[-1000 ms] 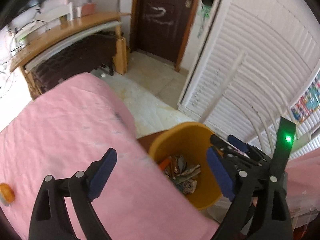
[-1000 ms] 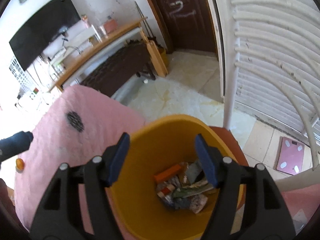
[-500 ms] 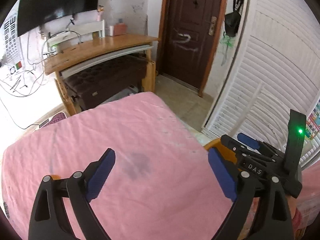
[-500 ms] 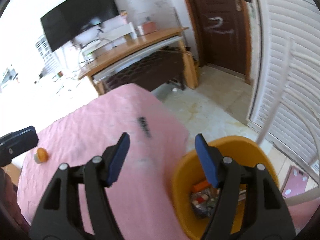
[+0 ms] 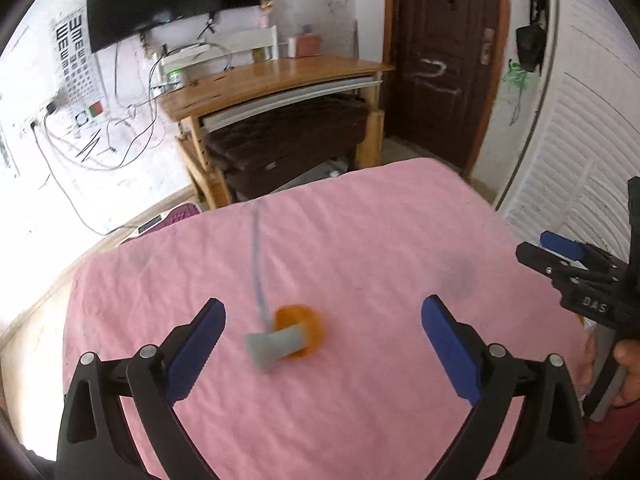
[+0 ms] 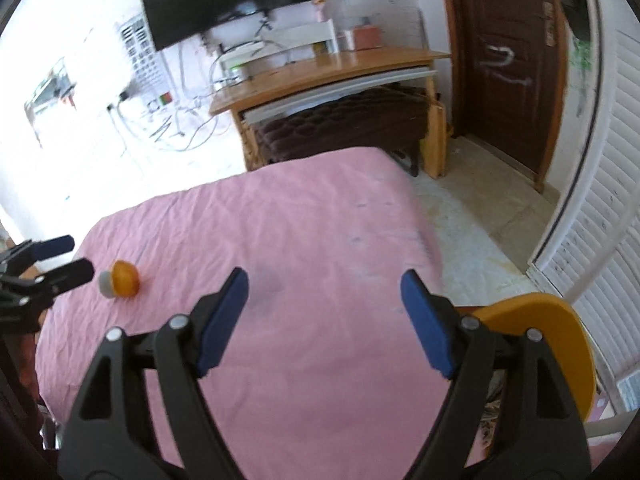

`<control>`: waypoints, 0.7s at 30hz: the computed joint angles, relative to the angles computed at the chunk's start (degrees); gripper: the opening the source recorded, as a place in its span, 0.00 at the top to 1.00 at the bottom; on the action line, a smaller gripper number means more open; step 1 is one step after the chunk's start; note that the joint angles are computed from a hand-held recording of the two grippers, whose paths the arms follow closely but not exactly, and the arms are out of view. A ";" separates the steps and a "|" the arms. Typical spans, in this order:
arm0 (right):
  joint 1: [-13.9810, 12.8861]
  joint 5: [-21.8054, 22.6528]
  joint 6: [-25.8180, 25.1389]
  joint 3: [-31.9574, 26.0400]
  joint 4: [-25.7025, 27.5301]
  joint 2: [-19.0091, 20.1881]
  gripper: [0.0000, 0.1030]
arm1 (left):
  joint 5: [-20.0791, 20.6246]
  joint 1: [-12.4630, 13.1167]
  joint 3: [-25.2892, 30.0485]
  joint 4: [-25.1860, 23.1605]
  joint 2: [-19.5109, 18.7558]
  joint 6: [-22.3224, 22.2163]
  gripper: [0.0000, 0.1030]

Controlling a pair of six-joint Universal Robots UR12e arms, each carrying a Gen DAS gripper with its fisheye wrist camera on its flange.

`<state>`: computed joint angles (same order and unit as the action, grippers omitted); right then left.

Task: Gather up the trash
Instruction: 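Move both grippers back over the table toward the grey-orange funnel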

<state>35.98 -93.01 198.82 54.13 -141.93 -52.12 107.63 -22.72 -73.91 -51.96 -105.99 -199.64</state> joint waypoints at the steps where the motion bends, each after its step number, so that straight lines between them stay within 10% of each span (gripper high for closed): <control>1: 0.28 0.06 -0.53 -0.93 0.60 0.45 0.27 | -0.33 0.42 -0.44 -0.21 0.38 0.39 0.09; 11: 2.25 -1.31 -3.78 -7.88 6.32 3.53 0.27 | -14.29 4.64 -3.44 -2.20 2.77 14.35 0.09; 21: 3.70 -4.29 -3.86 -14.51 10.80 6.82 0.27 | -14.55 5.58 -5.56 -0.26 3.27 27.86 0.15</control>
<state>39.67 -97.30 194.96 39.62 -131.13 -45.30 93.08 -17.14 -79.47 -52.22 -102.72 -171.78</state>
